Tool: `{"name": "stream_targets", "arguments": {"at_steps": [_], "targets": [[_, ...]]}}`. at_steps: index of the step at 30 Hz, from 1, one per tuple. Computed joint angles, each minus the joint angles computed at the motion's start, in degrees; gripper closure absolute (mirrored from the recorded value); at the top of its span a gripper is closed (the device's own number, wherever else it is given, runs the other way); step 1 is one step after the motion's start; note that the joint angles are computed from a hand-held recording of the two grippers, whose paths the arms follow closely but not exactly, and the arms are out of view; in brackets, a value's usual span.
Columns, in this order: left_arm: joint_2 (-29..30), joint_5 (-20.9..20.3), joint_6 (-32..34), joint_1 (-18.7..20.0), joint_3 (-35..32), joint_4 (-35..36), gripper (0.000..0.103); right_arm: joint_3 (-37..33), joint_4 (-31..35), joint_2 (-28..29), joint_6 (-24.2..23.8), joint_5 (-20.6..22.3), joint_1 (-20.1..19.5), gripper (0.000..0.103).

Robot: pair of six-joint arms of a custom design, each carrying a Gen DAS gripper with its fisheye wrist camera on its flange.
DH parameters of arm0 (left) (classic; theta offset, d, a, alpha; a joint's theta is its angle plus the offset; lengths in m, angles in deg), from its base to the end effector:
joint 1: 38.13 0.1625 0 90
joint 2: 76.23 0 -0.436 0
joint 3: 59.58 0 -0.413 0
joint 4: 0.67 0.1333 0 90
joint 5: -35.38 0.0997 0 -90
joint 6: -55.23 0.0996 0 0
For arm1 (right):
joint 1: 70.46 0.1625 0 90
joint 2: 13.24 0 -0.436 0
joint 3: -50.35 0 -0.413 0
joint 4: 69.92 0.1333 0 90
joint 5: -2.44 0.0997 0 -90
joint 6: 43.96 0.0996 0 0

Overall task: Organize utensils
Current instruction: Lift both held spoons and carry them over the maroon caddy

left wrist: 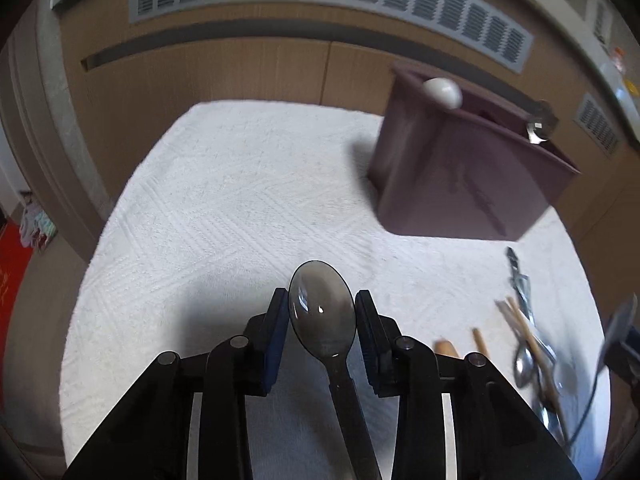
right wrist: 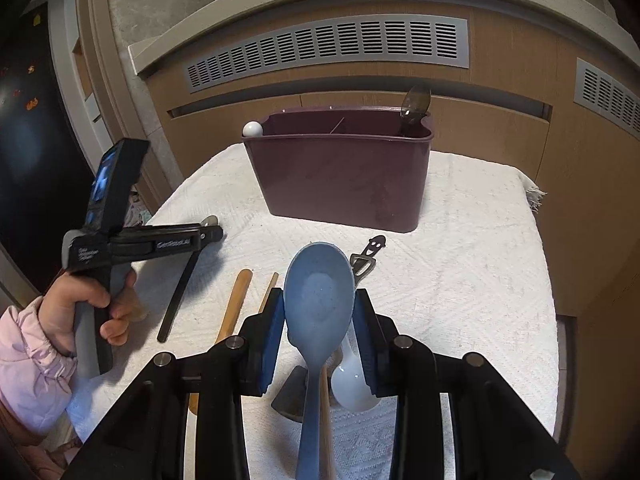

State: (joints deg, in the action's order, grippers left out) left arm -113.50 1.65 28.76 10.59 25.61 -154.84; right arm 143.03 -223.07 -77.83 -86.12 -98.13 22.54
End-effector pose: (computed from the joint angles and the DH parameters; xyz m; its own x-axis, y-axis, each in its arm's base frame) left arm -0.3224 -0.6949 0.0948 -0.7933 -0.1502 -0.5900 0.3125 0.7312 -0.6064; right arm 0.1509 -0.6823 0.3390 -0.7030 -0.5088 0.4969 -0.6944 0.6420 -0.3250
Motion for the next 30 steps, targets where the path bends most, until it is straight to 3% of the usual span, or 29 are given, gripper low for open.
{"name": "stream_targets", "arguments": {"at_steps": [9,24,28,30], "targets": [[-3.2,0.9,13.6,-8.4,9.8,-19.7,0.068,3.3,-4.7,-2.5,-1.2,-0.3,0.4,0.072],[-3.5,2.3,20.4,-13.2,10.3,-26.4,0.068,6.8,-8.7,-6.6,-3.0,1.5,1.2,0.072],[-1.3,2.0,30.0,-13.5,5.0,-32.3,0.068,4.1,-7.1,-6.1,-2.4,2.6,2.0,0.072],[1.1,1.4,40.3,-13.7,-1.3,-38.1,0.068,1.2,-8.3,-5.1,-3.5,3.8,3.3,0.072]]}}
